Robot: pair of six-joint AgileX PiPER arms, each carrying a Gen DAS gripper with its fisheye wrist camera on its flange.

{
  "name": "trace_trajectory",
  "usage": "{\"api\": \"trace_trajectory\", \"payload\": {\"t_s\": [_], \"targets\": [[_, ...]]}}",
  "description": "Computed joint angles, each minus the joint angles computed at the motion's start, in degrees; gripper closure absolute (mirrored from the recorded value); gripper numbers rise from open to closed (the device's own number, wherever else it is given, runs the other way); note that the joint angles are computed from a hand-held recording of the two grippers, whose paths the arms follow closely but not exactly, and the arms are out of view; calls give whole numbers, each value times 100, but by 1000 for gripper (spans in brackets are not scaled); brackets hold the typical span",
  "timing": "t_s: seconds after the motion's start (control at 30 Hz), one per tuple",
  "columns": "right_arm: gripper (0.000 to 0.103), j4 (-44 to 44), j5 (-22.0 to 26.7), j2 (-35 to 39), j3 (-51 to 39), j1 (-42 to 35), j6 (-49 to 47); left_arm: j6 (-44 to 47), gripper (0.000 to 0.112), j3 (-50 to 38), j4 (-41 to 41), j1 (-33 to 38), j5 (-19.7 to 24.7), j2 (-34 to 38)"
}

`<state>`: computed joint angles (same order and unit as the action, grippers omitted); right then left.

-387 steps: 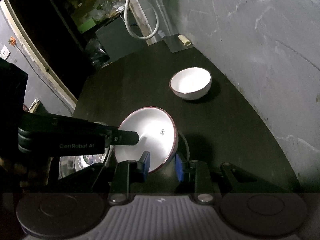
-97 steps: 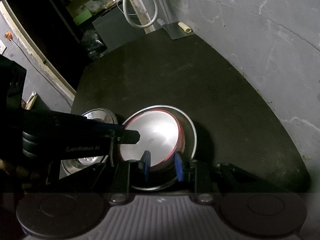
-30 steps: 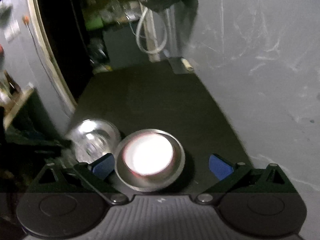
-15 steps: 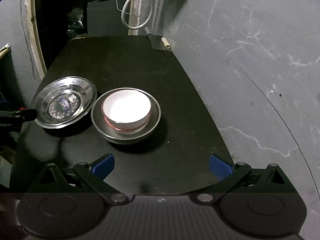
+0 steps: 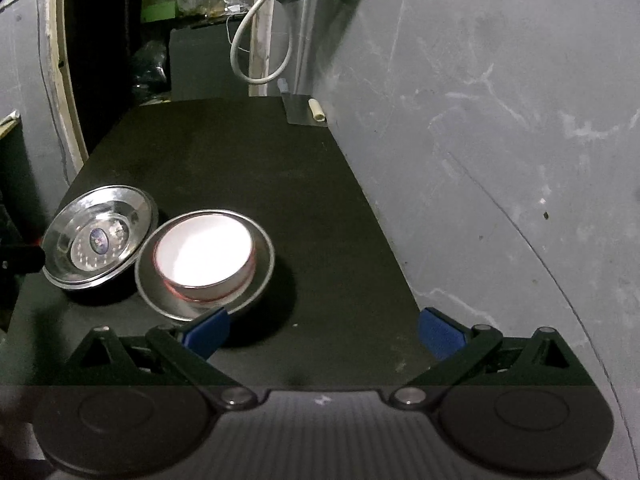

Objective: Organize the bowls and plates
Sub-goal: 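Move both grippers back and toward the steel bowl holding the white bowls, then close both grippers on the rim of the handled steel bowl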

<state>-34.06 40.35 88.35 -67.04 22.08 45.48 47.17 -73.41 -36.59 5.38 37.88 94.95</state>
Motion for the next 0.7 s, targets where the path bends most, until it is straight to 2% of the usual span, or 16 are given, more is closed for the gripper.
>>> {"api": "trace_trajectory", "payload": {"t_s": [0.1, 0.2, 0.33, 0.37, 0.43, 0.53, 0.6, 0.7], "targets": [[0, 447, -344, -62, 71, -392, -604, -933, 10, -211, 663, -410, -37, 17], [0, 1569, -657, 56, -88, -873, -2021, -2354, 10, -502, 1556, -805, -14, 163], [0, 2627, -1095, 311, -144, -1224, -3443, -3922, 10, -819, 2457, -1205, 100, 413], [0, 2720, -1156, 413, -182, -1249, -3604, -4219, 10, -833, 2652, -1295, 73, 446], [0, 2665, -1066, 603, -346, -1216, -3637, -4790, 10, -1020, 3069, -1444, 293, 551], [0, 3214, -1055, 708, -433, -1310, -4253, -5059, 10, -1155, 3173, -1506, 389, 648], [0, 3141, -969, 794, -499, -1313, -4212, -5328, 10, -1389, 3296, -1543, 620, 832], [0, 3342, -1003, 844, -506, -1416, -4287, -5271, 10, -1575, 3043, -1473, 838, 1027]]}}
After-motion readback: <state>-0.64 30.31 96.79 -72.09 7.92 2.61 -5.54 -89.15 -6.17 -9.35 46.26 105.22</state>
